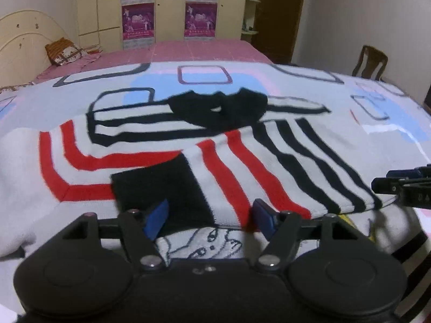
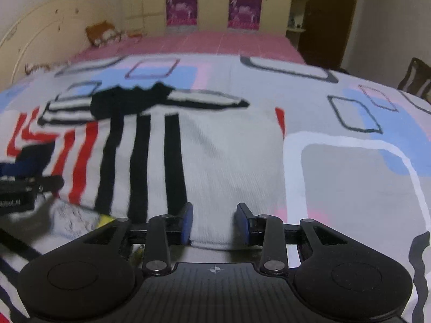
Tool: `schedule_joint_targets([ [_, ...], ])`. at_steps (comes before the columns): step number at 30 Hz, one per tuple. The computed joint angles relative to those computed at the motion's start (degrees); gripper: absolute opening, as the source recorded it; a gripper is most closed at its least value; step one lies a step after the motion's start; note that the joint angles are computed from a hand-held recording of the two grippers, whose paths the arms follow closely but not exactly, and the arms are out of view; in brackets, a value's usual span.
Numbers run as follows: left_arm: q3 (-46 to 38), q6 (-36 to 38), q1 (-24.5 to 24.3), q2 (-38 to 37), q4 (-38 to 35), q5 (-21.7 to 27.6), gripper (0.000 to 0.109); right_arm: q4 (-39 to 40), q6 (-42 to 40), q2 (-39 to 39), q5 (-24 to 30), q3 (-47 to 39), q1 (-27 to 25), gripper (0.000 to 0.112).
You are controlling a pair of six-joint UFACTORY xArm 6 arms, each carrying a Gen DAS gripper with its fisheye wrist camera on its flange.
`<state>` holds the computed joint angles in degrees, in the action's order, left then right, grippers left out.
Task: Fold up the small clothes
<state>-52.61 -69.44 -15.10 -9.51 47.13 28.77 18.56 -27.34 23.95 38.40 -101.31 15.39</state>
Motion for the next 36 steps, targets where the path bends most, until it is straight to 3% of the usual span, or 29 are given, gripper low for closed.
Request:
schedule_joint_targets([
  [2,1.55,-4.43,-0.24,-2.49,4.34,1.85,0.097,-0.57,1.59,-1.45,-3.36,2.33,0.42,0.036],
  [3,2.64,-5.35,-0.36,-4.1,5.13,2.81,0.097,-0.76,2.28,-1.99,-4.24,3.06,0.62,0.046],
  [4,4.2,-5.45,0.22,-6.15,4.81,3.01,0.097,-0.88,2.91,-2.65,-5.14,3.95,0.8,0.065],
  [5,5.69,-5.8,0.98,-8.24,4.55,3.21,0.094,-0.44,2.99,-3.4,-6.4,5.03,0.98,0.068],
  [7,10.15,-7.57,3.35,-14.15,3.69,3.67,0.089,2.03,1.65,-5.09,-7.26,6.78,1.01,0.068],
  [9,15.46,-10.53,6.43,-21.53,2.37,5.37,0.076,4.02,1.55,-5.55,-6.81,6.86,1.49,0.067],
  [13,24.84,-13.92,13.03,-36.73,-0.98,12.65,0.067,2.84,3.27,-4.94,-6.66,6.11,3.5,0.044],
  [17,31.48,-11.01,24.1,-47.69,-7.69,14.44,0.055,1.38,7.96,-3.11,-5.01,3.69,5.24,0.042],
  [20,35.6,-7.17,35.58,-51.92,-14.2,9.27,0.053,-0.17,10.76,-1.92,-4.54,2.04,6.32,0.042],
  [22,38.48,-3.33,43.05,-53.78,-19.74,3.33,0.051,-1.24,11.57,-1.52,-4.53,1.42,6.89,0.042],
  [26,39.88,1.92,52.18,-49.4,-27.15,-8.38,0.048,-3.41,14.52,-0.6,-4.11,-0.04,7.22,0.042],
  [28,40.76,3.12,54.67,-48.05,-29.71,-12.3,0.044,-4.47,15.86,-0.2,-3.67,-0.66,7.14,0.042],
  [29,40.64,4.26,55.82,-46.57,-31.44,-14.32,0.033,-4.99,16.37,-0.09,-3.66,-0.84,7.1,0.042],
  [30,40.06,7.04,56.29,-44.83,-34.45,-15.06,0.005,-5.42,16.78,-0.07,-3.64,-0.91,7.04,0.042],
  [32,38.99,7.47,56.01,-43.8,-35.28,-14.39,0.005,-5.71,17.07,-0.01,-3.49,-1.1,6.86,0.042],
  [36,35.75,4.37,50.49,-42.39,-25.47,-17.17,0.005,-6.22,18.29,0.23,-3.98,-1.21,6.37,0.042],
])
